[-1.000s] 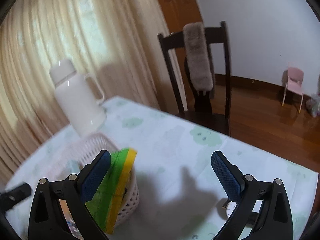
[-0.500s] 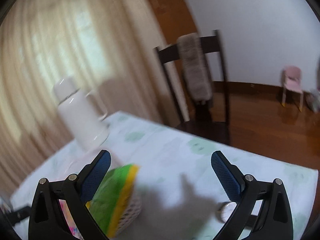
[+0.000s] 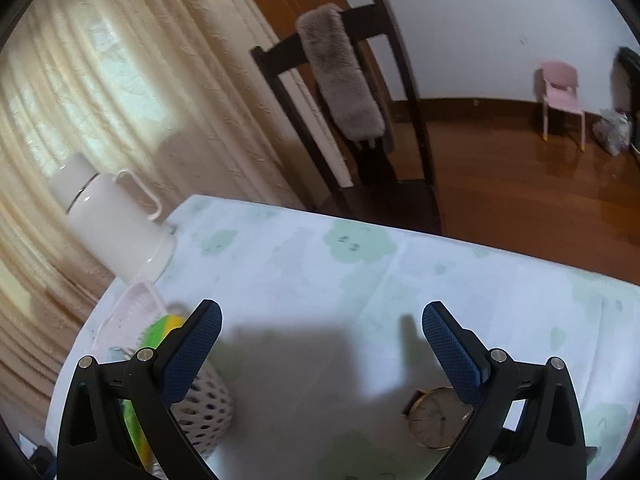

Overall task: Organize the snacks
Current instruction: 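Move both tools from the basket back to the remaining snacks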

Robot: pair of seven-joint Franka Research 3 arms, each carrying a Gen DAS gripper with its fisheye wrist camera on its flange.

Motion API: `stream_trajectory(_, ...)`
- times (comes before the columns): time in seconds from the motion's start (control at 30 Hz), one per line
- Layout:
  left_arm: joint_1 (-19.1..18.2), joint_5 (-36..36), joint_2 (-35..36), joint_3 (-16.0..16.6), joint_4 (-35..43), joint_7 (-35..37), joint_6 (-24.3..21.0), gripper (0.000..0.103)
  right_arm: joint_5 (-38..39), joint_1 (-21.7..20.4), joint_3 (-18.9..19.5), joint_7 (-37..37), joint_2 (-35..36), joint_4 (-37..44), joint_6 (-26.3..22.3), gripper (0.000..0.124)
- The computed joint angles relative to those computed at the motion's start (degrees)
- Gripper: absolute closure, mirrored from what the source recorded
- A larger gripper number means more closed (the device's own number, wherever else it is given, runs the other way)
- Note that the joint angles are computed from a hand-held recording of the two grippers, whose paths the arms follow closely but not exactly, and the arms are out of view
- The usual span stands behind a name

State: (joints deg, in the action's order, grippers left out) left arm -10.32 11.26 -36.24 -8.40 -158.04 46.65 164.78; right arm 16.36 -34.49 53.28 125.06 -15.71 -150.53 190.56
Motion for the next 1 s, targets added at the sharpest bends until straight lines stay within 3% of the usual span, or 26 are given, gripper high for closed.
stream_trajectory(0.33, 0.19, -0.48, -2.12, 0.53, -1.78, -0.51, -0.47, 0.031, -1.17, -6.94, 8.08, 1.83, -6.87, -0.71, 0.85, 0.024)
stream_trajectory(0.57, 0.37, -1.01, -4.07, 1.11, -3.50, -0.93, -0.99, 0.031, -4.58, -10.00, 11.04, 2.88, -9.59, 0.01, -0.47, 0.024)
stream_trajectory(0.8, 1.82, -0.67, -7.55, 1.15, -5.52, -1.57, -1.69, 0.031, -8.77, -11.00, 12.14, 2.63, -9.90, 0.73, 0.06, 0.023)
stream_trajectory(0.9, 3.05, -0.36, -10.16, 1.33, -6.93, -2.14, -2.35, 0.031, -13.29, -12.05, 13.45, -0.45, -6.66, 4.03, -5.39, 0.023)
stream_trajectory(0.97, 4.20, -0.16, -12.61, 1.54, -8.17, -2.64, -3.34, 0.031, -12.88, -8.64, 10.73, -5.41, -1.78, 5.24, -6.56, 0.023)
stream_trajectory(1.0, 4.95, 0.05, -13.71, 1.44, -8.65, -2.97, -3.98, 0.031, -16.74, -8.51, 9.94, -1.86, -2.35, 4.94, -6.21, 0.023)
